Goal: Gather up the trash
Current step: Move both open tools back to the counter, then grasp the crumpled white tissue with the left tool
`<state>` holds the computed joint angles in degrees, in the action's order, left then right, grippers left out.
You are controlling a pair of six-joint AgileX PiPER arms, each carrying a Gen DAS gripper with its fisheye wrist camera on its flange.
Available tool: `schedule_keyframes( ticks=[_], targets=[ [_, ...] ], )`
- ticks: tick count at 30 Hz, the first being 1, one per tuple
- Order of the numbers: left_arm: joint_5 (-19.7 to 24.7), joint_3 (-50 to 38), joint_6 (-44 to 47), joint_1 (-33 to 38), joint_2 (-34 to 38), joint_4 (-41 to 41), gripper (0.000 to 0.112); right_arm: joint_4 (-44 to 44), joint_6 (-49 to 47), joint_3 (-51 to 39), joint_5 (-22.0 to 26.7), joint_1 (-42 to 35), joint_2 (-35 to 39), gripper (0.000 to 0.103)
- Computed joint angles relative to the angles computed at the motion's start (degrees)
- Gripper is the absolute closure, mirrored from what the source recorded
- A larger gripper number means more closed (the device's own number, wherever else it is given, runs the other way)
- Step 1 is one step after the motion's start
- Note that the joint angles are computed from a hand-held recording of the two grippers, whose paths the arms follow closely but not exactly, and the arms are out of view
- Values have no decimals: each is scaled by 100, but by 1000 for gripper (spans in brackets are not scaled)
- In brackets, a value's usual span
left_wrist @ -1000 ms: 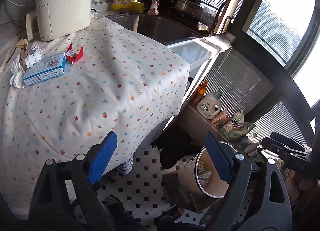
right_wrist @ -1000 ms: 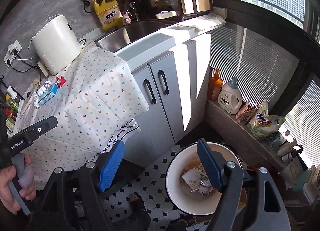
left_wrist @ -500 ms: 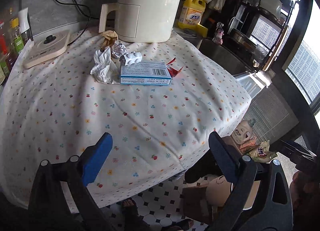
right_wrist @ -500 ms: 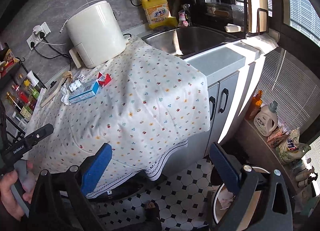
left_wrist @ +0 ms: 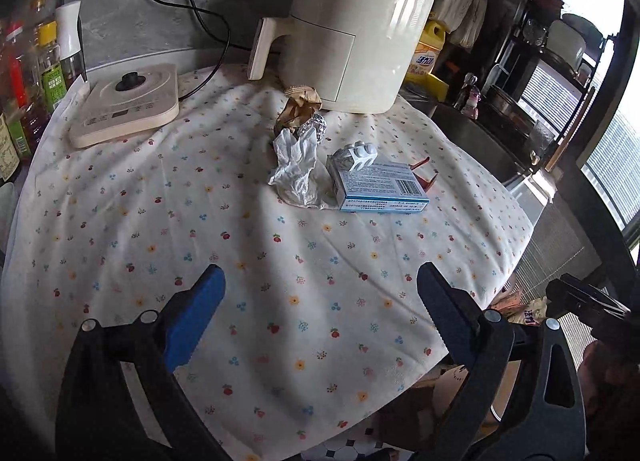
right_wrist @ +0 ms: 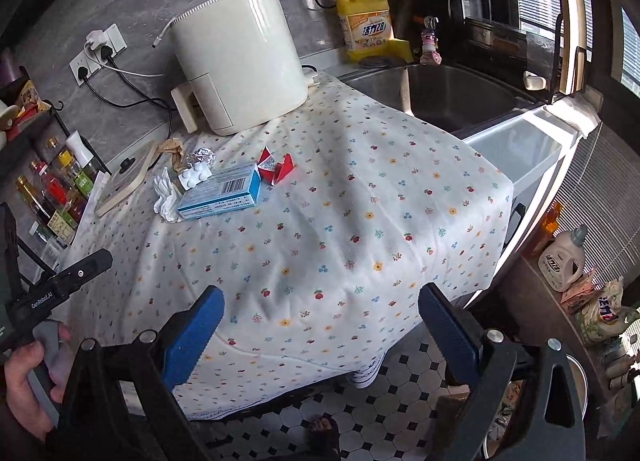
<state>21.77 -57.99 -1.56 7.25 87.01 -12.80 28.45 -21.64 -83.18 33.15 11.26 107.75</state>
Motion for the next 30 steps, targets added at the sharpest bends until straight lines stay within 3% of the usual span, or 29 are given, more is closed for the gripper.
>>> schedule_keyframes(
  ticks=[7, 11, 15, 23, 25, 27, 30],
  targets=[
    [276, -708, 2135, 588, 767, -1732, 29, -822, 1136, -195, -290, 353, 115, 8],
    [511, -1262, 2709, 761, 1325, -2186, 38, -1352, 1816, -203, -388, 394, 141, 8],
    [754, -1858, 2828, 838, 1856, -2194, 46, -1775, 2395, -232, -406, 411, 147, 8],
    [1094, -2823, 2523, 790, 2701, -1849, 50, -2301, 2969, -451, -336, 538, 249, 8],
    [1125, -2918, 2393, 755, 2803, -1719, 56, -2346, 3008, -570, -285, 580, 332, 8],
    [989, -2865, 2243, 715, 2786, -1534, 74, -2316, 2976, -740, -212, 621, 443, 8],
    [978, -2786, 2416, 797, 2731, -1665, 94, -2228, 2842, -1102, -70, 729, 673, 8]
  ],
)
